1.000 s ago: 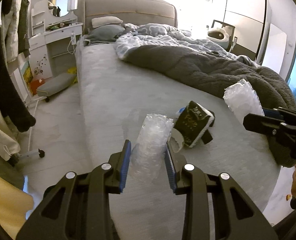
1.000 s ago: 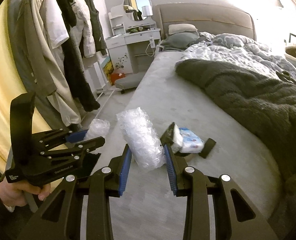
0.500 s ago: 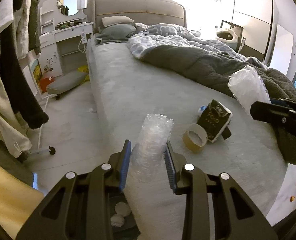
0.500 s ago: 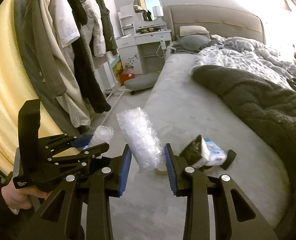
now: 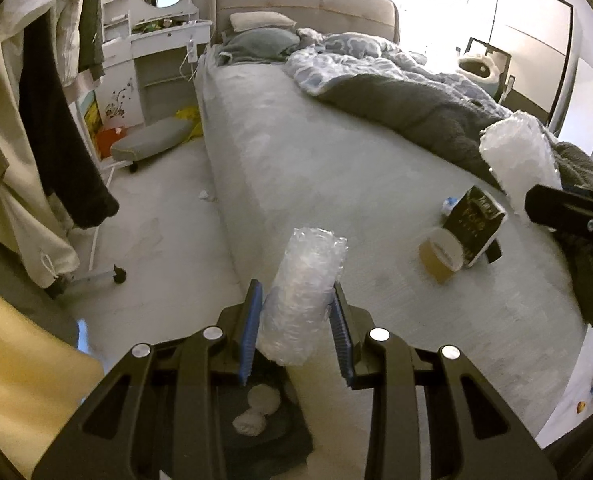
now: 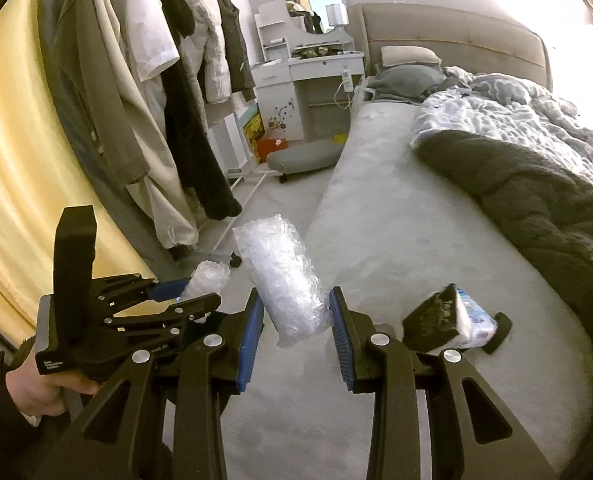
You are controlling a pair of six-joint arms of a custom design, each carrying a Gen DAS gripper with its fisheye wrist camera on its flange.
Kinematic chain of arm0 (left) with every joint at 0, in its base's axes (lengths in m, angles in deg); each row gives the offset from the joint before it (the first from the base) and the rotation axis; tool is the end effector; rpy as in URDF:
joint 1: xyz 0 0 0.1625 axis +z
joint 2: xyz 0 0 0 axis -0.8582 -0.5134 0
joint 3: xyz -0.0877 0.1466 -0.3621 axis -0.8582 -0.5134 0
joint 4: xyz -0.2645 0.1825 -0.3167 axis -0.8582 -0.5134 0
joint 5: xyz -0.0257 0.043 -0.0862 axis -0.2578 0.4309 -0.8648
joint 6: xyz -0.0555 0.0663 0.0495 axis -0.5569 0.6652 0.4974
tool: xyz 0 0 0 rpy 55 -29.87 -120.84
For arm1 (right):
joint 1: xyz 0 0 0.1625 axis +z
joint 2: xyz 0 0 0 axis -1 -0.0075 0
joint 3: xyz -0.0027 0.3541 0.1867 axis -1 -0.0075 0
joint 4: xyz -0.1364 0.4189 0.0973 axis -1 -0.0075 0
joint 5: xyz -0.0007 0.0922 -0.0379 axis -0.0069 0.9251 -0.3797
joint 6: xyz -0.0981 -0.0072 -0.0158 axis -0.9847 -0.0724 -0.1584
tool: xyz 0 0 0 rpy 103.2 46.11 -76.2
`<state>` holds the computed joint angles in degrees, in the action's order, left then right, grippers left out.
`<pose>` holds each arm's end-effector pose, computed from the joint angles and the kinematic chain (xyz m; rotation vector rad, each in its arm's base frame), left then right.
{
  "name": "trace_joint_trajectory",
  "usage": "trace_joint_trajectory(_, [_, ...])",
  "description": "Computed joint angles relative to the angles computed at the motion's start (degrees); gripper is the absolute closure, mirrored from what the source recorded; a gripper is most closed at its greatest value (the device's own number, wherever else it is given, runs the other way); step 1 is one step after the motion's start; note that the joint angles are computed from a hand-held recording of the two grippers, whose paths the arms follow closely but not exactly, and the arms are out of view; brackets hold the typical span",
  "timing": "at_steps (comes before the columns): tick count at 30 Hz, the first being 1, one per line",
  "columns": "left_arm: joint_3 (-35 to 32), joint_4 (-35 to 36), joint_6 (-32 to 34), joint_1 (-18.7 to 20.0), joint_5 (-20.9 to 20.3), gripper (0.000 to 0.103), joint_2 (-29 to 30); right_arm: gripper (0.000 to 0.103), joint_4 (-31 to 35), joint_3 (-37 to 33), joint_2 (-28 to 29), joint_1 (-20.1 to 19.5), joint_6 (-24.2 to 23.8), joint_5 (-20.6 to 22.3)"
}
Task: Collect trash
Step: 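Carry both bubble-wrap pieces off the bed over the black bin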
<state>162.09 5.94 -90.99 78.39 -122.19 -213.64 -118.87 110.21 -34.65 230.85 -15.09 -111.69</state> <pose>-0.0894 -0.2533 0.3148 0.5369 2.3291 -0.8290 0.4468 -0.2542 0.0915 0.9271 -2.5563 0.8069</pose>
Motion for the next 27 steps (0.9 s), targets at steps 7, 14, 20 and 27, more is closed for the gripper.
trace_joint_trajectory(7, [-1.05, 3.34, -0.26, 2.91, -0.79, 0.067, -0.46, 0.069, 0.67, -1.60, 1.95, 0.04, 0.09, 1.11])
trace_joint_trajectory(14, [-1.71, 3.68, 1.19, 6.67, -2.04, 0.067, -0.14, 0.069, 1.18, -2.94, 3.65, -0.10, 0.06, 2.11])
trace_joint_trajectory(20, [-2.15, 3.15, 2.31, 10.69, -3.19, 0.067, 0.99, 0.069, 1.76, -3.99, 4.67, -0.27, -0.15, 2.92])
trace_joint_trajectory(27, [-2.81, 2.38, 3.41, 15.48, -5.31, 0.067, 2.64, 0.069, 2.82, -5.03, 6.00, -0.57, 0.06, 4.30])
